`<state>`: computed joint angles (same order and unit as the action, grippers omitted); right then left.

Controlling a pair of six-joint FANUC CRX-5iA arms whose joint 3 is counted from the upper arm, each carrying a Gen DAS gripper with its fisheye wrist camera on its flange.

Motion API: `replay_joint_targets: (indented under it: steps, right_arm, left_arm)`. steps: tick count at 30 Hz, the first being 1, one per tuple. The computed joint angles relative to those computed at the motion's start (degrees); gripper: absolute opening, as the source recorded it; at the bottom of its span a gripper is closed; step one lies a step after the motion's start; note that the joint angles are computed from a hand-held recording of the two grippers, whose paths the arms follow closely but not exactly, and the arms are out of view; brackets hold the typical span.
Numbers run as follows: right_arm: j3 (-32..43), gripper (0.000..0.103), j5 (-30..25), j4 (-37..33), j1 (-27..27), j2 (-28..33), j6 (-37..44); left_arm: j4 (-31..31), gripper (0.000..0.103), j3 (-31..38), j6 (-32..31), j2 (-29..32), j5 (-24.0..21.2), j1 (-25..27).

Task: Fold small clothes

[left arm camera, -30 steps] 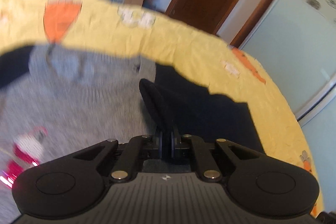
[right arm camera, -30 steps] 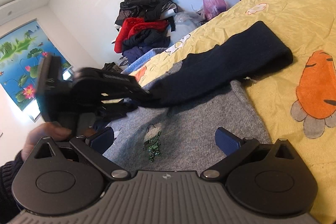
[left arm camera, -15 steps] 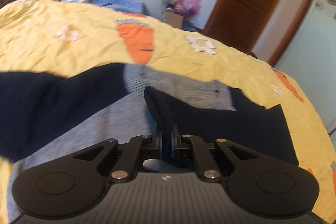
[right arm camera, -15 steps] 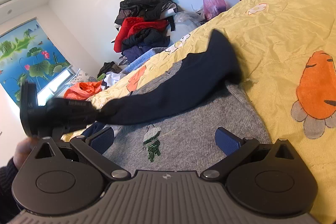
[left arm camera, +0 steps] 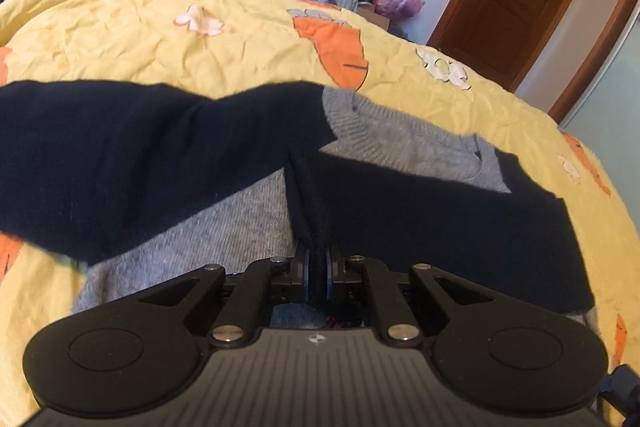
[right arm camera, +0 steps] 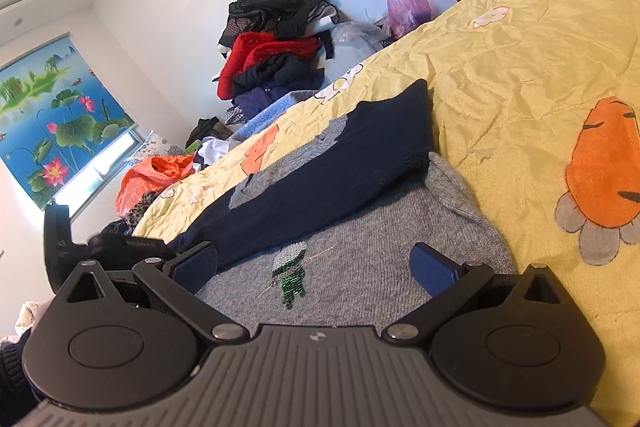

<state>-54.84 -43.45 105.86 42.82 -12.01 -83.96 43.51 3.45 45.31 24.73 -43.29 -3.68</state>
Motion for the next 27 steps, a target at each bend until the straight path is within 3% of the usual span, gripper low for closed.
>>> replay_joint_targets:
  steps: [4,8,10,11,12,14,16,19,22,27]
  right_arm:
    - [-0.1,0.103,0.1,0.0,0.0,0.0,0.0]
    - [-0.2,0.103,0.3,0.1,-0.1,-0.3,0.2]
    - [-0.2,0.103,0.3,0.1,-0.1,-0.3,0.2]
    - [-0.2,0.103,0.3,0.0,0.0,-0.4,0.3]
    - [-0.2,0.103,0.2,-0.2,0.0,-0.3,0.4]
    - [-0.2,0.103,0.6,-0.3,-0.1,-0.4,0.9]
    - [-0.2,0.103,0.7,-0.5,-0.1,-0.5,1.2]
    - [-0.2,0.103,0.8,-0.5,-0.2,-0.5,1.4]
    - [-0.2,0.103,1.1,-0.7,-0.3,-0.4,2.0]
    - [0.1,0.103,0.8,-2.3,0.3,-0.4,3.9]
  left_arm:
    - [0.0,0.009,-0.5,0.3,-0.1,1.3,-0.4]
    - [2.1,0.017,-0.3,2.3,0.2,-1.2,0.8]
    - [5.9,0.027,-2.1,3.2,-0.6,-1.7,2.2]
    - [8.7,0.041,-3.9,2.7,-1.4,-1.1,2.9]
    - [11.8,0.061,-5.9,1.8,-2.3,0.1,3.7]
    - [19.1,0.082,-10.6,-0.9,-4.2,4.3,5.1]
    - [28.1,0.082,-13.7,-3.6,-4.8,7.1,6.9]
    - [33.4,0.081,-12.3,3.4,-2.4,7.2,11.3]
    - [41.5,0.081,-12.0,6.4,-0.6,11.4,13.5]
    - [36.9,0.081,-5.0,15.9,4.8,11.6,17.5]
